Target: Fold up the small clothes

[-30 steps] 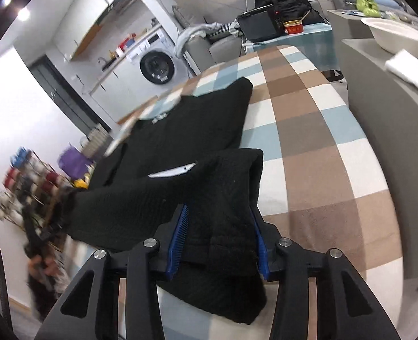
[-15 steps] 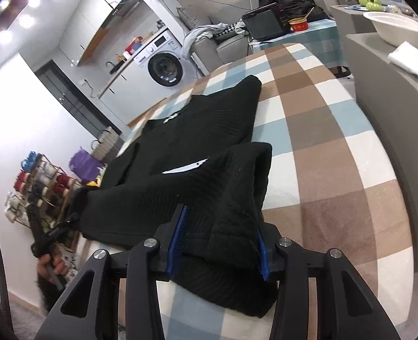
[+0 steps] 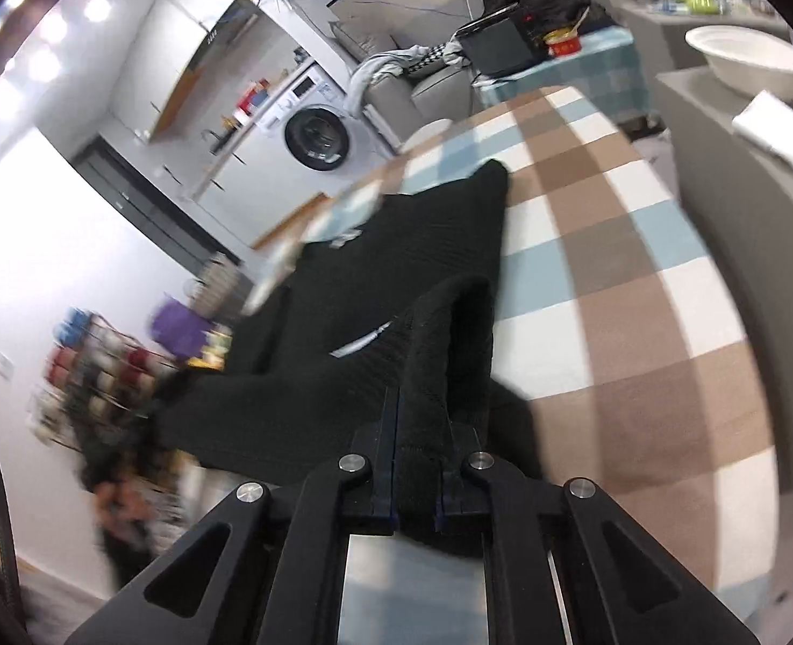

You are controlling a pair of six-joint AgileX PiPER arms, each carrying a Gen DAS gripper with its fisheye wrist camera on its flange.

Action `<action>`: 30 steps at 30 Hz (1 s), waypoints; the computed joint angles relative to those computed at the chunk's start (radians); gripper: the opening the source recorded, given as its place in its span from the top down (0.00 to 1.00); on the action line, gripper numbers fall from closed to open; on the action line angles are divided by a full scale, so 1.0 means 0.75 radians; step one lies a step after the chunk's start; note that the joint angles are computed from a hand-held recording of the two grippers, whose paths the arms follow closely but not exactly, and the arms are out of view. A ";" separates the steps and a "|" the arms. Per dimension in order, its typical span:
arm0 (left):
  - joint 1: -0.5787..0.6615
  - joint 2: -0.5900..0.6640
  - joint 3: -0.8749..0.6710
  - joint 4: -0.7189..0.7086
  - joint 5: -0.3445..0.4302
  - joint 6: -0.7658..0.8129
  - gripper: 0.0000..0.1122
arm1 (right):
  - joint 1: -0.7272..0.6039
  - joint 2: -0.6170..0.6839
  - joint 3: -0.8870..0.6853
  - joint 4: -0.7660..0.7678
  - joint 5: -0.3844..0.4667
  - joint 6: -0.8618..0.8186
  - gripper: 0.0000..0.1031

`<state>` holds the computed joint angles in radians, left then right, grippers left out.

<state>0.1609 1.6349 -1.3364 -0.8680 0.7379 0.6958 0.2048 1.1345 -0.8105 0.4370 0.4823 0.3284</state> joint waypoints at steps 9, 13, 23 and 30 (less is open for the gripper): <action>0.010 -0.044 0.043 0.056 0.013 -0.023 0.96 | 0.064 0.052 -0.004 -0.050 0.067 0.047 0.87; 0.011 -0.040 0.117 0.050 -0.018 -0.007 0.96 | 0.038 0.036 0.169 0.253 -0.097 -0.170 0.75; 0.059 -0.123 0.198 -0.099 -0.014 0.135 0.96 | 0.143 -0.066 0.170 -0.040 -0.311 0.132 0.94; 0.050 -0.018 -0.100 -0.080 0.052 -0.002 0.96 | 0.038 0.045 -0.119 -0.064 -0.239 0.104 0.95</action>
